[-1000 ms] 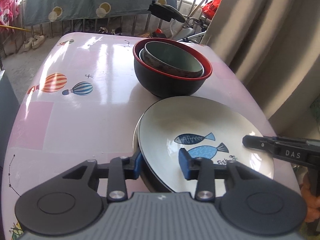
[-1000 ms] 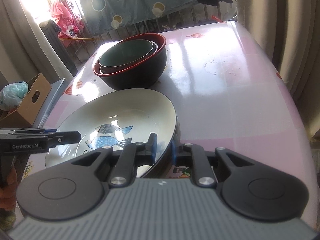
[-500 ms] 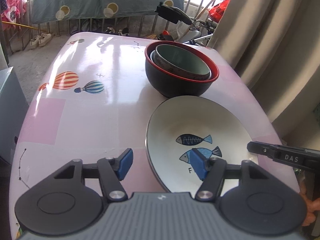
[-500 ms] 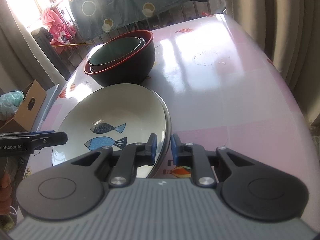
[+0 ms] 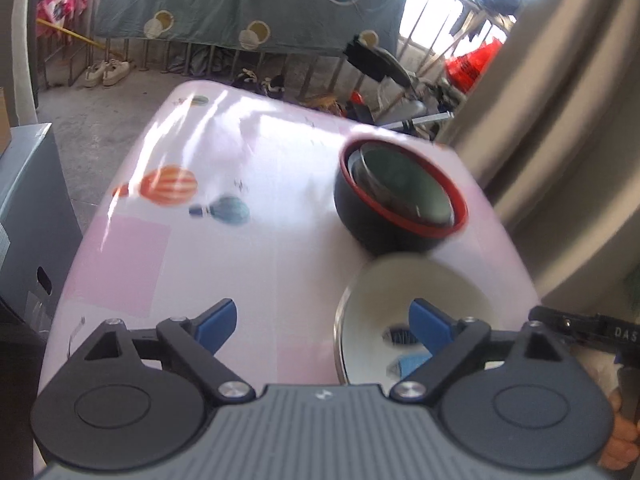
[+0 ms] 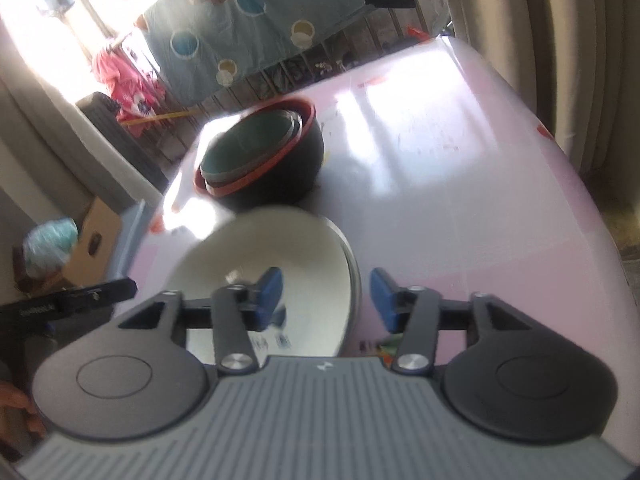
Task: Organize plates and bowls
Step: 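Move both grippers to the red-black bowl rim and close them on it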
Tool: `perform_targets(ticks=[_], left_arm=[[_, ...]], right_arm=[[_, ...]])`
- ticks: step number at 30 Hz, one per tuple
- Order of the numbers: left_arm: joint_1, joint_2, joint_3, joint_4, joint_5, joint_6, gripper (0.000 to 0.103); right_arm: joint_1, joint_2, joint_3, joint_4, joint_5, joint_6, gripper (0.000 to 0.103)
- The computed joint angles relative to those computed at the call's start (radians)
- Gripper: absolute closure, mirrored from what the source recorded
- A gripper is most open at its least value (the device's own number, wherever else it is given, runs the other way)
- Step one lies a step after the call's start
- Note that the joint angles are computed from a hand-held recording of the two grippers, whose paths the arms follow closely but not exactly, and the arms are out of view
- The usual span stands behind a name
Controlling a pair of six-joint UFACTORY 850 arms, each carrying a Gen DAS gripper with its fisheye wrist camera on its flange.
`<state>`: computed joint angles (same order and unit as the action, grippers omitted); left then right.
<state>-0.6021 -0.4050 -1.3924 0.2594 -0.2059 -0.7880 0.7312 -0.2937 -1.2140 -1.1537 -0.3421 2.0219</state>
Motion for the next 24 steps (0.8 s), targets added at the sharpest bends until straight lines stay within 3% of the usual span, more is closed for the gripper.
perform_targets(ticks=[4,6,10,14,19,24], left_arm=[[0.032,-0.05,-0.083,0.086,-0.017,-0.119,0.009],[0.052,-0.088,-0.136,0.003,-0.011,-0.054,0.01],[0.081,-0.193,-0.288,-0.247,-0.049,0.189,0.024],[0.091,-0.31,-0.471,-0.355,-0.144,0.351,0.044],[0.09,-0.466,-0.729,-0.346,-0.319,0.428,0.069],[0.082,-0.552,-0.887,-0.32,-0.421,0.49,0.077]], right_arm=[[-0.033,-0.025,-0.059,0.016,-0.004,-0.033,0.049],[-0.05,-0.048,-0.1,0.017,-0.005,-0.05,0.049],[-0.086,-0.118,-0.202,0.059,-0.015,-0.136,0.05],[-0.126,-0.214,-0.335,0.214,-0.029,-0.335,0.062],[-0.17,-0.334,-0.516,0.48,-0.07,-0.674,0.076],[-0.187,-0.44,-0.693,0.69,-0.164,-0.952,0.085]])
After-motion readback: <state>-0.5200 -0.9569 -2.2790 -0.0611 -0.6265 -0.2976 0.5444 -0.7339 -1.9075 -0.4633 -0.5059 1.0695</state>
